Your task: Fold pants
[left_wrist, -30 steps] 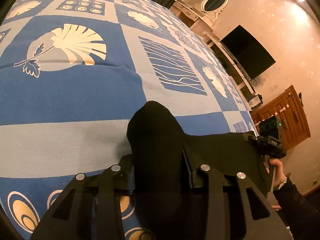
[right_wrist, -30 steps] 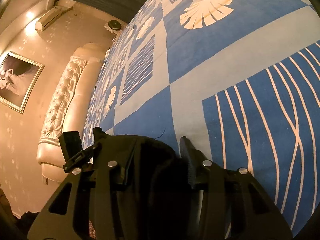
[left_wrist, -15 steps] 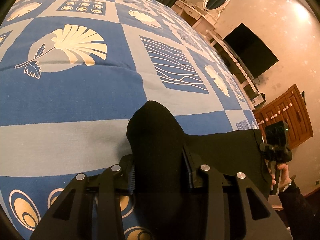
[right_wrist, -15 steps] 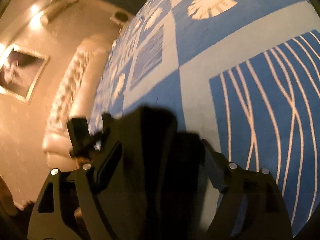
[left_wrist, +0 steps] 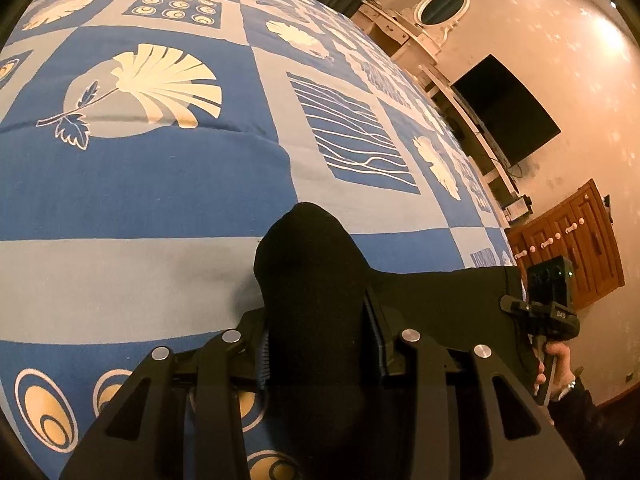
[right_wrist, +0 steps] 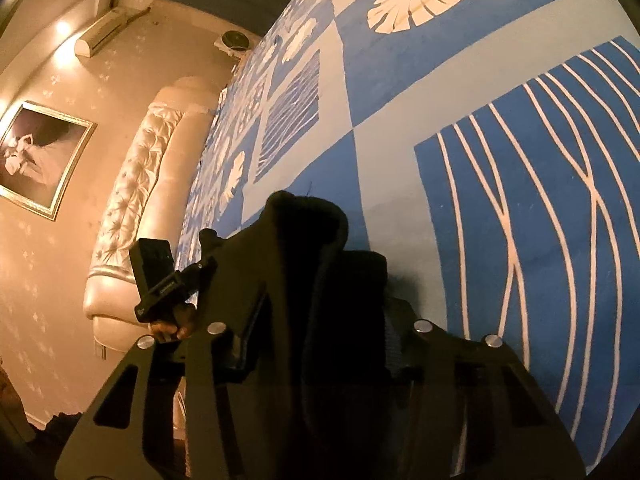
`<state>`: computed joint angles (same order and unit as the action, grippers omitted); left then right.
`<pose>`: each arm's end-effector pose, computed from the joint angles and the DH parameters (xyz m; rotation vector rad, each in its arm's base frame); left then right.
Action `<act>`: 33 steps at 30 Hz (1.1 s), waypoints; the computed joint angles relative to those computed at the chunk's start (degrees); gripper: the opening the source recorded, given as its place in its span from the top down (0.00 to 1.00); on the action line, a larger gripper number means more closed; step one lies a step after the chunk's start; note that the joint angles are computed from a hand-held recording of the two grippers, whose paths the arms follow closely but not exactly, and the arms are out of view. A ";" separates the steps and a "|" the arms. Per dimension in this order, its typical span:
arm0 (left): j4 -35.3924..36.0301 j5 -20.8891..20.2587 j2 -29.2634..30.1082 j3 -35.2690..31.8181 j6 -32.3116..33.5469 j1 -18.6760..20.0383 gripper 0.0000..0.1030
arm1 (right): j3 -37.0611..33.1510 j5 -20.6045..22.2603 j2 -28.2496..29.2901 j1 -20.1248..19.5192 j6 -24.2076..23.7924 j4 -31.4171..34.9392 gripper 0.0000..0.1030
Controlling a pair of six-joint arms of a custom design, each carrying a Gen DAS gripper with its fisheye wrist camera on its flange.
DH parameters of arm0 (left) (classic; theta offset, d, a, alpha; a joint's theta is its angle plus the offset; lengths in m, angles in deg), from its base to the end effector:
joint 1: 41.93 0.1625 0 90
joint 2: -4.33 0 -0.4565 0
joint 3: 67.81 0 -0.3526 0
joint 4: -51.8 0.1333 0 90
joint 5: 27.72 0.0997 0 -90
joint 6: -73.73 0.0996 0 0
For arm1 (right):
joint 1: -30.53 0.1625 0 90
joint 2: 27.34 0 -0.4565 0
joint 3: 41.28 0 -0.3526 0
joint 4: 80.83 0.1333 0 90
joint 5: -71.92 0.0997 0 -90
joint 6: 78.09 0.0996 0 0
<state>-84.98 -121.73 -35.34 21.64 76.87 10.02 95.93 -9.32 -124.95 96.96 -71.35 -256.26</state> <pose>-0.3156 -0.6082 0.0802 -1.0838 -2.8922 -0.1096 -0.0044 -0.3814 0.3931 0.6588 2.7867 -1.2289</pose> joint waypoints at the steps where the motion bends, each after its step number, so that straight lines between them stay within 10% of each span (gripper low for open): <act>1: -0.19 0.35 -0.17 0.17 0.07 -0.16 0.64 | -0.02 -0.39 0.20 0.41 0.33 -0.45 0.56; 33: 3.67 3.74 -2.70 -2.64 -1.88 2.60 0.68 | -7.20 -5.07 8.54 6.53 2.24 0.95 0.57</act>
